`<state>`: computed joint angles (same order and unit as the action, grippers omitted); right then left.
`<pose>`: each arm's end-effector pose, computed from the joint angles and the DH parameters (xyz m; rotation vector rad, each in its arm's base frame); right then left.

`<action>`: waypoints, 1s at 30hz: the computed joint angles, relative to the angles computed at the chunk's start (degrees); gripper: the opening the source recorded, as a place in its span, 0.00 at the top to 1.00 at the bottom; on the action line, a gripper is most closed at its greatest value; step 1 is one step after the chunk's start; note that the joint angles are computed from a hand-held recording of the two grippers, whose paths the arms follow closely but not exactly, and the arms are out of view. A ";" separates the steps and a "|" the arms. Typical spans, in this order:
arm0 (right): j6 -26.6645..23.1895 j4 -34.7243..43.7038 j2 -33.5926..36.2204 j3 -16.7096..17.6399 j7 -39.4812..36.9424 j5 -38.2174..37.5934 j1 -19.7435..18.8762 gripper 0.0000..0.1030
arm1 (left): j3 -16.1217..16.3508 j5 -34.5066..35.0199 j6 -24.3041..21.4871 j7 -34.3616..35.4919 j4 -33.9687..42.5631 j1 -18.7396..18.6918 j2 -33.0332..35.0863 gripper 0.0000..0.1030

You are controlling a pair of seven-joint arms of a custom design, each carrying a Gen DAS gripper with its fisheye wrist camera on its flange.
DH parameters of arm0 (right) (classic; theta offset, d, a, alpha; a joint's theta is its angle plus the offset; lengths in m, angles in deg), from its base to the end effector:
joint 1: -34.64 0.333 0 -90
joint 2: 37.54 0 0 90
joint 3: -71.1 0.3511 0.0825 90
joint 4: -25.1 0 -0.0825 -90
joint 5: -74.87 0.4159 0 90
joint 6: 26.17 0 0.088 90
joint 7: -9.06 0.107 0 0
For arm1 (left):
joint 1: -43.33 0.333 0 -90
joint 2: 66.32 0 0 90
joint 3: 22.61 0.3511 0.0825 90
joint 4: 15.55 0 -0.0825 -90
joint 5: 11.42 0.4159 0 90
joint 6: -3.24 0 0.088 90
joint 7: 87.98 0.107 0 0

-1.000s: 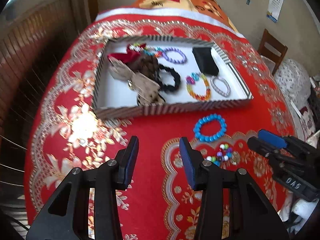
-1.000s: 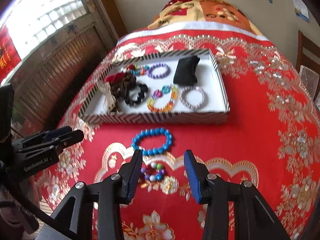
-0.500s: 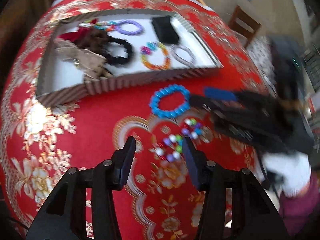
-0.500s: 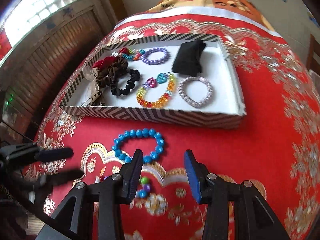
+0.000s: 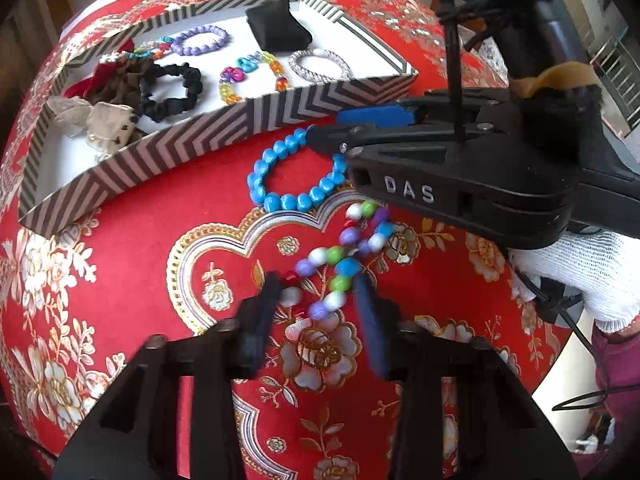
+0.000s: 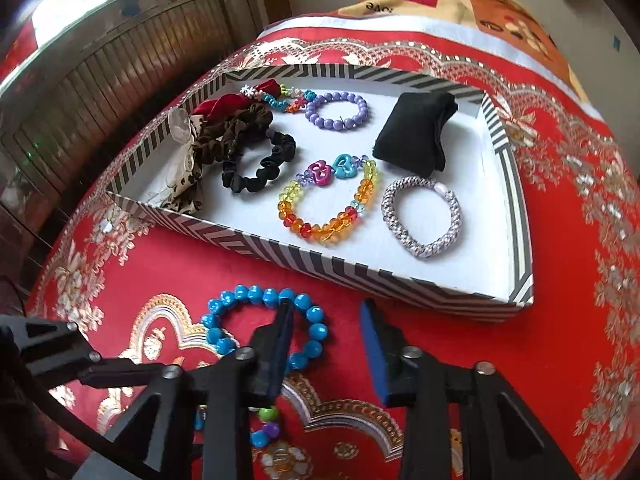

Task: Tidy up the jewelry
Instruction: 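Grasp the multicolour bead bracelet with left tool while right tool grasps the blue bracelet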

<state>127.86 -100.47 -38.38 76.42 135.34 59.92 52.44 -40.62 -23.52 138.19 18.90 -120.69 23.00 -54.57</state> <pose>0.5435 0.2413 0.4649 -1.8637 1.9093 -0.4108 0.5367 -0.4112 0.4778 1.1220 -2.8553 0.6162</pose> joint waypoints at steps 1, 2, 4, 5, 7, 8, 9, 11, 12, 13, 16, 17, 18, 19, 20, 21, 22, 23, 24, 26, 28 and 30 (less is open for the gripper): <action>0.07 -0.21 -0.15 -0.04 0.95 -1.10 -0.07 0.82 | -0.01 -0.11 0.00 -0.01 0.17 0.00 0.27 0.82; 0.02 -0.44 -0.35 -0.09 1.67 -1.82 -0.17 0.91 | -0.08 -0.86 -0.44 0.18 0.46 0.22 0.52 0.88; 0.88 -1.38 -1.05 -0.27 0.92 0.51 -0.31 0.92 | -0.08 -2.53 -1.57 -0.47 1.44 0.63 1.31 0.92; 1.36 -1.88 -1.48 -0.29 0.53 1.54 -0.36 0.92 | 0.06 -2.40 -1.28 -0.89 1.47 0.64 1.35 0.92; 2.58 -2.95 -2.69 -0.14 1.10 1.96 -0.58 0.92 | 0.02 -3.30 -0.99 -0.70 1.50 1.07 0.96 0.92; 3.13 -3.49 -3.49 -0.04 1.52 2.02 -0.72 0.92 | -0.13 -4.63 -1.13 -0.13 1.41 1.52 0.56 0.92; 3.54 -3.87 -4.24 0.08 1.75 2.25 -0.85 0.92 | -0.23 -5.89 -1.43 0.59 1.71 1.94 0.41 0.92; 4.13 -4.48 -5.94 0.53 3.07 1.41 -1.41 0.92 | -0.20 -7.28 -1.53 1.84 2.25 2.42 0.01 0.92; 4.19 -4.60 -6.65 0.73 3.45 1.08 -1.68 0.92 | -0.14 -7.81 -1.48 2.25 2.42 2.59 -0.26 0.92; 4.22 -4.61 -7.15 0.97 3.84 0.77 -1.92 0.92 | -0.08 -8.35 -1.58 2.59 2.73 2.74 -0.42 0.92; 3.99 -4.70 -9.14 1.87 5.50 -0.91 -2.78 0.92 | 0.17 -9.72 -1.54 3.16 3.36 3.11 -1.43 0.92; 3.73 -4.64 -9.68 2.24 6.11 -1.79 -3.14 0.92 | 0.28 -10.01 -1.39 3.36 3.60 3.19 -1.68 0.92; 3.48 -4.60 -10.20 2.58 6.68 -2.64 -3.49 0.92 | 0.33 -10.32 -1.38 3.37 3.56 3.21 -2.34 0.92; 3.19 -4.52 -10.63 2.94 7.27 -3.46 -3.79 0.92 | 0.49 -10.44 -1.16 3.45 3.90 3.25 -2.53 0.92; 2.81 -4.41 -11.07 3.26 7.88 -4.28 -4.09 0.92 | 0.66 -10.22 -1.07 3.39 4.56 3.24 -2.48 0.92; 2.60 -4.33 -11.41 3.54 8.48 -5.01 -4.36 0.92 | 0.79 -10.57 -0.94 3.74 4.26 3.46 -3.22 0.92; 2.47 -4.31 -11.73 3.65 8.79 -5.39 -4.50 0.92 | 0.99 -10.75 -1.02 3.75 4.32 3.62 -3.76 0.92; 2.35 -4.31 -12.09 3.78 9.17 -5.76 -4.65 0.92 | 1.20 -10.68 -0.97 3.49 4.64 3.69 -3.96 0.92; 2.24 -4.32 -12.46 3.90 9.51 -6.05 -4.78 0.92 | 1.40 -10.35 -0.93 3.17 5.18 3.71 -3.90 0.92; 2.13 -4.19 -12.92 3.99 9.72 -6.22 -4.89 0.92 | 1.68 -9.68 -0.12 2.72 5.90 3.76 -3.72 0.92; 1.82 -3.73 -13.06 4.27 10.09 -6.85 -5.17 0.92 | 1.85 -8.73 0.22 1.78 7.08 3.73 -3.24 0.92; 1.67 -3.18 -12.93 4.42 10.33 -7.44 -5.35 0.92 | 1.88 -8.17 0.58 1.24 8.40 3.79 -2.62 0.92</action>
<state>129.53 -103.65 -51.31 80.84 145.67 52.48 47.09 -38.73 -31.69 138.76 20.14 -112.29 26.79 -57.19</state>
